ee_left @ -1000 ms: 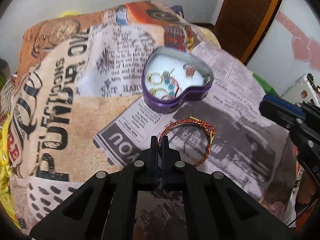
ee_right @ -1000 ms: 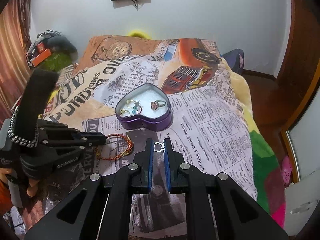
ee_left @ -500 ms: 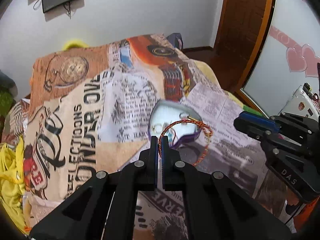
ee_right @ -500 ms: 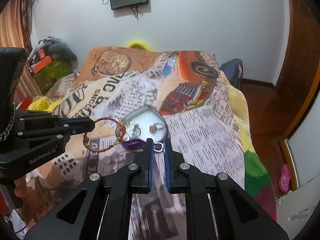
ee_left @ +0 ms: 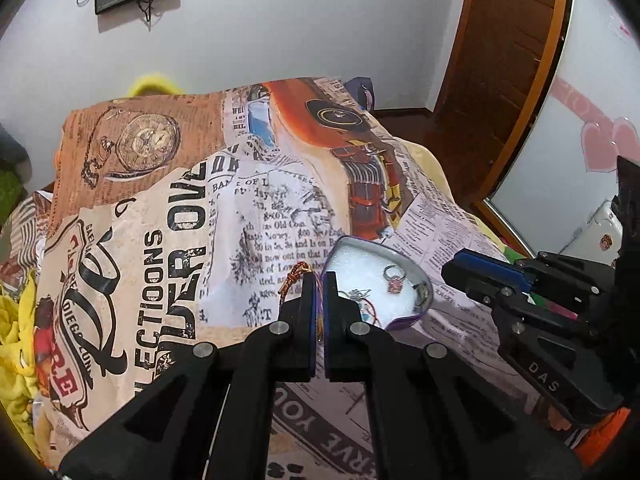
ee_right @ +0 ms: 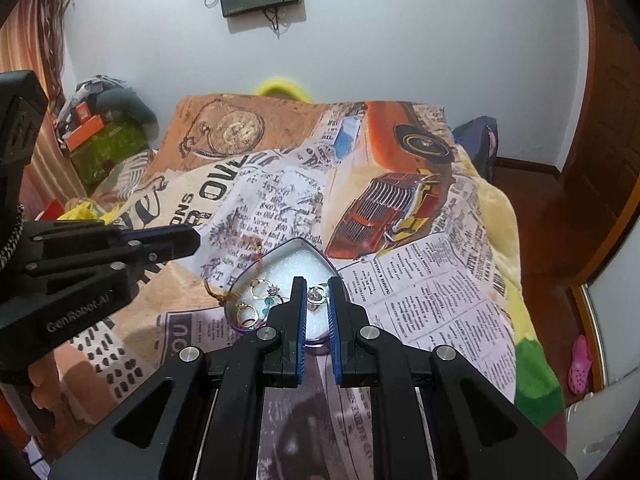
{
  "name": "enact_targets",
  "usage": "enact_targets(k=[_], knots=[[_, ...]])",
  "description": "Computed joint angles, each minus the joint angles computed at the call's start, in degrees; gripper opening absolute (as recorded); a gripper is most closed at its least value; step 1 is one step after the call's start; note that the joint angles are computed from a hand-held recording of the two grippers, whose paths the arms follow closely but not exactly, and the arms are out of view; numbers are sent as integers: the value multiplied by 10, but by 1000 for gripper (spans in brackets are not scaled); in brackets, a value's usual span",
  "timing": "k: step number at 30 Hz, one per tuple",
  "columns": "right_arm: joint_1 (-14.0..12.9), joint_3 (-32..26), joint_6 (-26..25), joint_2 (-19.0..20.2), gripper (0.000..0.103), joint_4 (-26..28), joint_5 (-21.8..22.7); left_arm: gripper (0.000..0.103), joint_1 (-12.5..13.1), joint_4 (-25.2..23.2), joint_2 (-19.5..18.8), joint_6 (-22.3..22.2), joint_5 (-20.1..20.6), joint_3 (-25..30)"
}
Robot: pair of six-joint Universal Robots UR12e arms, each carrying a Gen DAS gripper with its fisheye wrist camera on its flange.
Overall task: Organize jewelry
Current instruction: 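Lower the bracelet and silver ring into the heart tin and open both tools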
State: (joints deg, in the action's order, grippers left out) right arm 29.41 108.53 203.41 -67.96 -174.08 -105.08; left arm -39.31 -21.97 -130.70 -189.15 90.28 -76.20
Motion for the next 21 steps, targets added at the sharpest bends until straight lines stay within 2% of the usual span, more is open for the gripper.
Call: enact_targets(k=[3,6,9,12,21], knots=[[-4,-2,-2,3,9,5,15,1,3,-4,0,3,-3,-4],[-6,-7,-8,7,9,14,20,2,5,-2,0,6,10,-7],[-6,-11,-13,11,9,20,22,7,9,-38,-3,10,3,0],[-7,-13,-18,13,9,21,25,13,8,-86,-14,20,20,15],[-9,-22,-36,19,9,29,32,13,16,-161,-39,16,-7,50]])
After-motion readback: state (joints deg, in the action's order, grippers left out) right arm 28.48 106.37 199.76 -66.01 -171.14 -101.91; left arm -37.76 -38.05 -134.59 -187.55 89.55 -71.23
